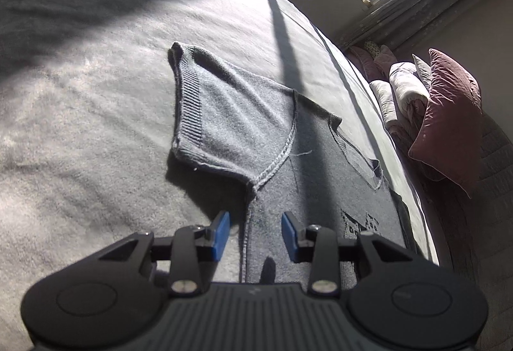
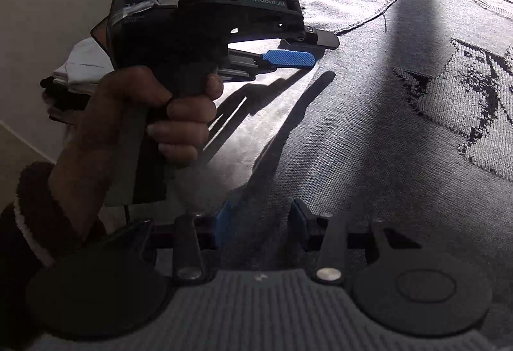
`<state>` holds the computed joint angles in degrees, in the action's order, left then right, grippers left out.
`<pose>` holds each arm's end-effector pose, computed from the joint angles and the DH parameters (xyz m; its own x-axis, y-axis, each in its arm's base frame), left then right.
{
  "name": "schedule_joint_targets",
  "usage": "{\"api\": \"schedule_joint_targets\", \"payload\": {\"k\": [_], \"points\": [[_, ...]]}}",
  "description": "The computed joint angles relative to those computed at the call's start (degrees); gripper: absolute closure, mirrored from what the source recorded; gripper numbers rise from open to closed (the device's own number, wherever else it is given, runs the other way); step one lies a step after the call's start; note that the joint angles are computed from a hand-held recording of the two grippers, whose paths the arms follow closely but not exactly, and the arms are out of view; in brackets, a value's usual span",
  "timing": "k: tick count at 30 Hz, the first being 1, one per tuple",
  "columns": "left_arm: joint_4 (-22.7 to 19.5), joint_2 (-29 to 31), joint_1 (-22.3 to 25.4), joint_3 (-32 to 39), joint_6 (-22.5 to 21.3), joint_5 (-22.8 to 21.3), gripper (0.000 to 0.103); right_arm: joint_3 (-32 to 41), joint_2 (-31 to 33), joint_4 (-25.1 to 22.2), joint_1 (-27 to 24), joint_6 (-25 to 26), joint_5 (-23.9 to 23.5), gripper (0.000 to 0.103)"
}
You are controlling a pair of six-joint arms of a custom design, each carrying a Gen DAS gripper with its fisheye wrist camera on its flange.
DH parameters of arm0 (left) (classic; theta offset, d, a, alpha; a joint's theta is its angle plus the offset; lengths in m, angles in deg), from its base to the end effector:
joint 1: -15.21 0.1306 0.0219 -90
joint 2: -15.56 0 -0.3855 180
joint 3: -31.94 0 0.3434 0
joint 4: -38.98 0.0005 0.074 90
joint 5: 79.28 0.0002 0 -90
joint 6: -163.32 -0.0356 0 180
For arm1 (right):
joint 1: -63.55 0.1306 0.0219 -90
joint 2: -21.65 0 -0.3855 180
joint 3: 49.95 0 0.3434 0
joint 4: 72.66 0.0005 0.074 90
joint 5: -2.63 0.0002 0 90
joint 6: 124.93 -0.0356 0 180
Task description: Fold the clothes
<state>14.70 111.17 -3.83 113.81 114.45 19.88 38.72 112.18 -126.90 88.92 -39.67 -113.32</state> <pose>0.4508 -0.1621 0.3653 -0.7284 -0.4356 -0.5289 -0.0511 0.8043 -0.5920 0.3799 0.1969 0.4168 -0.7975 -0.2959 -0.5258 -0.5417 0.7349 0.4080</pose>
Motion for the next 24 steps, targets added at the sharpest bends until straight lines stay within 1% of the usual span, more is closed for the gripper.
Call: {"api": "schedule_joint_targets", "payload": {"k": [1, 2, 3, 6, 7, 9, 10, 11, 12, 13, 14, 16, 18, 20, 22, 24], "points": [[-0.4, 0.2, -1.0, 0.4, -1.1, -2.7, 0.076, -0.7, -0.8, 0.8, -0.1, -0.6, 0.8, 0.056], [-1.9, 0.5, -2.0, 1.2, -2.4, -6.1, 0.094, -1.5, -1.8, 1.7, -0.7, -1.7, 1.4, 0.056], [-3.6, 0.8, -2.7, 2.1, -3.1, -8.6, 0.1, -2.2, -2.6, 2.2, -1.6, -2.8, 2.0, 0.056], [-8.1, 1.4, -3.9, 4.5, -3.6, -13.3, 0.099, -2.9, -4.2, 1.9, -4.9, -4.7, 5.1, 0.056], [-10.2, 1.5, -4.4, 5.6, -3.3, -15.1, 0.099, -3.0, -4.7, 1.6, -6.1, -4.8, 6.3, 0.056], [-12.9, 1.1, -5.1, 6.9, -2.6, -17.2, 0.099, -3.2, -5.7, 1.3, -8.6, -4.2, 8.6, 0.054], [-14.1, 0.9, -5.3, 7.4, -2.2, -18.0, 0.097, -3.4, -6.4, 1.3, -10.5, -3.8, 9.8, 0.052], [-14.0, 0.3, -5.5, 7.4, -2.3, -18.1, 0.095, -3.8, -7.1, 1.4, -12.5, -3.3, 10.6, 0.051], [-12.9, -0.4, -5.7, 7.0, -2.6, -17.6, 0.092, -4.3, -7.9, 1.9, -14.7, -2.9, 10.9, 0.048], [-11.5, -1.2, -6.1, 6.7, -3.4, -17.1, 0.084, -4.7, -8.4, 2.4, -17.1, -2.5, 10.9, 0.046], [-10.1, -1.8, -6.8, 6.4, -4.3, -17.0, 0.074, -4.8, -8.6, 2.9, -19.5, -2.1, 10.7, 0.045], [-7.7, -2.2, -8.2, 6.3, -6.1, -17.3, 0.066, -4.7, -8.6, 3.7, -24.2, -1.4, 10.4, 0.044], [-5.7, -1.9, -9.8, 6.6, -8.1, -17.6, 0.065, -4.1, -8.1, 3.9, -28.7, -1.1, 10.0, 0.043], [-4.9, -0.9, -11.2, 7.3, -9.1, -17.2, 0.064, -3.0, -7.0, 4.2, -33.2, -0.8, 9.7, 0.043], [-6.1, 0.9, -12.2, 9.0, -9.3, -16.7, 0.062, -1.5, -5.3, 4.4, -36.8, -0.8, 9.3, 0.042], [-7.9, 3.0, -13.0, 11.1, -9.5, -16.7, 0.061, 0.0, -3.5, 5.2, -40.4, -1.2, 6.8, 0.042]]}}
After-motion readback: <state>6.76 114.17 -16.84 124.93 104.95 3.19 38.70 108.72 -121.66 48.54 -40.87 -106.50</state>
